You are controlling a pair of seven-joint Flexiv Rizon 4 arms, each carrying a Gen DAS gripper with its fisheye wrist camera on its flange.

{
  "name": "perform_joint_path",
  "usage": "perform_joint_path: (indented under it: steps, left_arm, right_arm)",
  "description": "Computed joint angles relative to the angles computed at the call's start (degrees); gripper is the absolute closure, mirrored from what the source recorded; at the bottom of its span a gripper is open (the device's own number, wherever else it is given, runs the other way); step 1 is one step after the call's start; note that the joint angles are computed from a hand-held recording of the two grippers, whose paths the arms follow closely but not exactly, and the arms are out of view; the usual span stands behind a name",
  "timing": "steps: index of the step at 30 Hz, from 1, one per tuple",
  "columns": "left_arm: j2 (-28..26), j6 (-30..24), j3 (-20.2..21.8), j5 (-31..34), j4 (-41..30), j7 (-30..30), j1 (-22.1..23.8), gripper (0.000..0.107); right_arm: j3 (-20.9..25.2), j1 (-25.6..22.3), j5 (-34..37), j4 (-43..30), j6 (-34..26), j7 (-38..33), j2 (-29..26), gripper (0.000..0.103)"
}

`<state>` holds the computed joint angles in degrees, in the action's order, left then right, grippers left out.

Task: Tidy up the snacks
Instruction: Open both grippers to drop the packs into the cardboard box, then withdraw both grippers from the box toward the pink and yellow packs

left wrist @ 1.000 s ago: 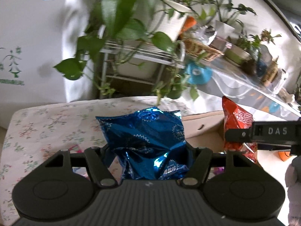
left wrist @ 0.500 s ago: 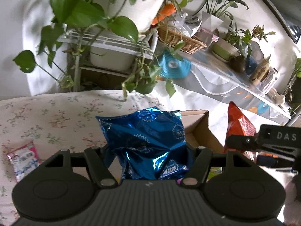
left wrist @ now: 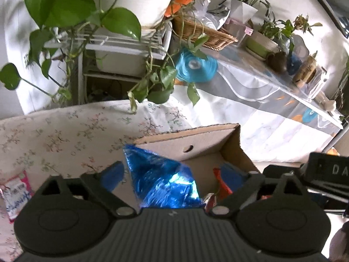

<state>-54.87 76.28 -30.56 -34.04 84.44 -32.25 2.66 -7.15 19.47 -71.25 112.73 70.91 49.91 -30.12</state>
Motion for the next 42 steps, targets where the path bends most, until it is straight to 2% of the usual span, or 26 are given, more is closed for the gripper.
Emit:
perform_joint_path:
  steps: [5,10,15,20,27,35,37,40,42]
  left_arm:
    - [1.36,-2.5,2.27,0.47,-0.17,-0.44,0.09,0.011]
    - [2.04,-3.88,2.5,-0.65,-0.14,0.95,1.52,0.011]
    - [2.44,-6.07,4.34,-1.93,-0.84,1.16,2.29,0.011]
    - [2.71,-5.41,5.23,-2.97,-0.43,3.17,3.75,0.011]
    - [2.32,-5.47,7.6,-4.06,-1.79,1.45,5.05,0.011]
    - [-1.18,-6.62,11.02,-2.59,-8.46,-2.48,4.72,0.009]
    - [-2.63,-7.39,14.12,-1.19,-11.25,-6.86,3.04,0.009]
    - [-4.89,-11.42,17.16,1.22,-15.67,-12.39,1.7,0.009]
    - [-6.24,-13.77,17.56,2.25,-18.01,-14.77,1.65,0.009]
  right_arm:
    - [-0.07,-0.01,-1.53,-0.17,-0.07,1.22,0.12,0.02]
    - [0.0,-0.23,-3.1,-0.93,0.5,0.94,-0.18,0.018]
    - [0.56,-0.05,-3.04,-1.95,-0.52,-1.74,-0.46,0.017]
    - [0.51,-0.08,-4.8,-3.27,0.4,-2.62,-1.17,0.016]
    - [0.43,0.77,-4.84,-6.17,2.0,-6.69,-3.07,0.016]
    - [-0.46,3.11,0.31,-10.99,7.45,-14.17,-6.99,0.015]
    - [0.24,3.46,3.96,-12.54,8.27,-17.91,-8.39,0.015]
    - [2.32,3.64,10.18,-15.18,8.18,-24.37,-10.65,0.015]
    - [3.96,3.44,14.17,-16.63,8.33,-27.73,-12.02,0.015]
